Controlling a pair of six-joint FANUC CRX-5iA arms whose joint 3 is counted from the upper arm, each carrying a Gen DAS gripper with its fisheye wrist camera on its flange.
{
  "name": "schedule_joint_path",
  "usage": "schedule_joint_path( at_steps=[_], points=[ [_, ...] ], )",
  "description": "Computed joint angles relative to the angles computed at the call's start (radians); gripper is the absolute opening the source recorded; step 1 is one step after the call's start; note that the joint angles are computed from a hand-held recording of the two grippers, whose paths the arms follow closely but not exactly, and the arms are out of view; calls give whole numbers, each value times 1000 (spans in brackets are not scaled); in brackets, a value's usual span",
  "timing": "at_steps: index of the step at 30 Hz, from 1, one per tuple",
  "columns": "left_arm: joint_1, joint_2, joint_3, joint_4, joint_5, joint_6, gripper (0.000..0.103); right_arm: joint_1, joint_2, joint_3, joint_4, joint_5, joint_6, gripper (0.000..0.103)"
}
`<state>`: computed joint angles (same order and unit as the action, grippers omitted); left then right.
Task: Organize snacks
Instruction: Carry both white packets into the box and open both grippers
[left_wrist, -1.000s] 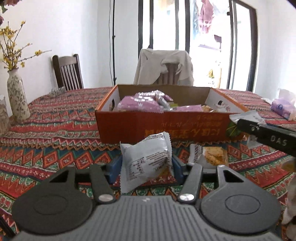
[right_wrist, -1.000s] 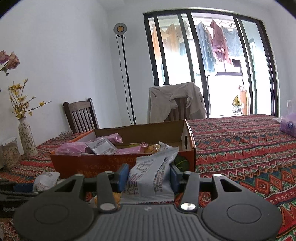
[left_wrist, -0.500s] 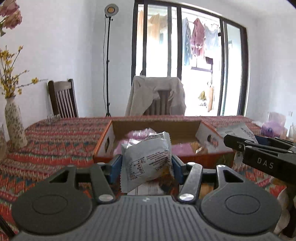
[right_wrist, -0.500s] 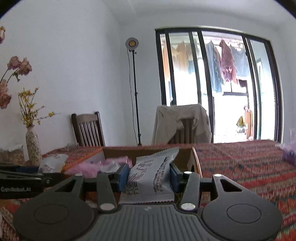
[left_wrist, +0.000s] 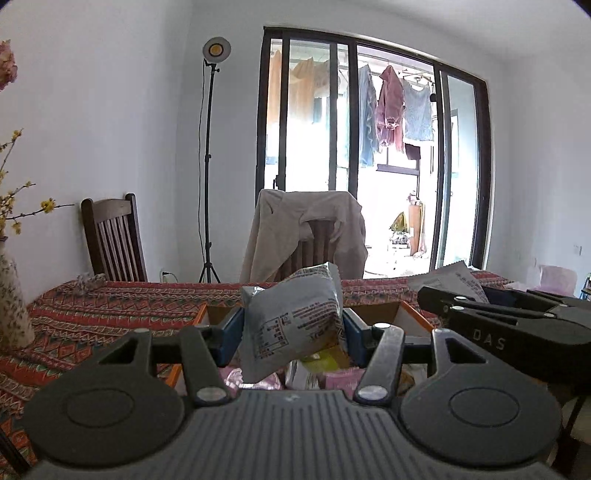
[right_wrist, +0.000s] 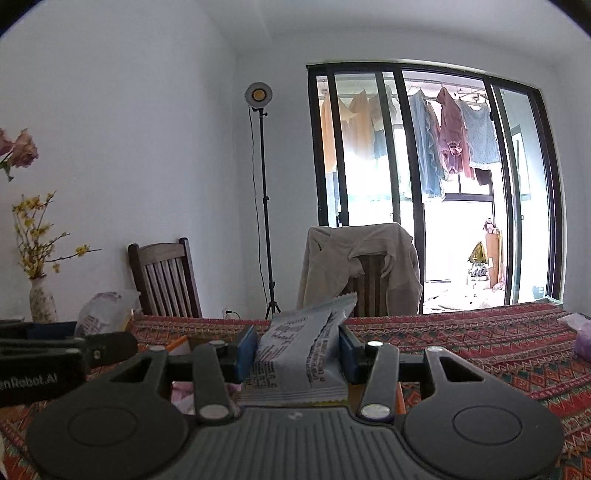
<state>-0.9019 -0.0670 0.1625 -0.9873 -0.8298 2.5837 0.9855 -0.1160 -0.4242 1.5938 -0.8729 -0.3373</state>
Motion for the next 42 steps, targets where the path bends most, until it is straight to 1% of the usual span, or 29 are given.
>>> schedule_joint_path(
  at_steps=[5, 9, 12, 14, 20, 25, 29, 32, 33, 34, 35, 36, 37, 38, 39, 40, 42],
  points=[
    [58, 50, 42, 42, 38, -7, 57, -58, 48, 51, -1, 54, -2, 46],
    [90, 91, 77, 48, 48, 4, 57, -101, 82, 75, 5, 95, -35, 46],
    [99, 112, 86, 25, 49, 36, 57, -132, 95, 62, 38, 125, -91, 46],
    [102, 119, 77, 6, 57, 58, 57, -144, 96, 48, 42, 143, -104, 46],
    [126, 128, 57, 25, 73, 24, 57, -142, 95, 27, 8, 167, -72, 46],
    [126, 123, 41, 20, 84, 27, 57, -129, 95, 21, -10, 156, -45, 46],
    [119, 123, 36, 2, 85, 41, 58, -128, 91, 14, -6, 155, -51, 46],
    [122, 124, 34, 4, 89, 49, 60, -127, 90, 15, -20, 158, -39, 48],
    [127, 120, 30, 6, 96, 59, 64, -124, 89, 15, -24, 156, -38, 48],
    [127, 117, 28, -2, 97, 80, 72, -125, 88, 14, -27, 158, -40, 57],
    [121, 114, 26, -24, 91, 114, 75, -127, 86, 13, -26, 162, -45, 64],
    [112, 112, 25, -50, 80, 147, 80, -129, 84, 11, -23, 163, -53, 79],
    [105, 108, 21, -76, 73, 180, 89, -131, 83, 9, -18, 164, -61, 92],
    [96, 104, 16, -103, 65, 219, 96, -134, 80, 5, -9, 166, -72, 96],
    [84, 102, 14, -134, 50, 259, 103, -135, 83, 9, -7, 166, -76, 103],
    [73, 103, 13, -160, 36, 288, 103, -135, 85, 8, -1, 162, -84, 103],
    [79, 98, 9, -154, 48, 284, 103, -128, 89, 10, -6, 145, -82, 103]
  ],
)
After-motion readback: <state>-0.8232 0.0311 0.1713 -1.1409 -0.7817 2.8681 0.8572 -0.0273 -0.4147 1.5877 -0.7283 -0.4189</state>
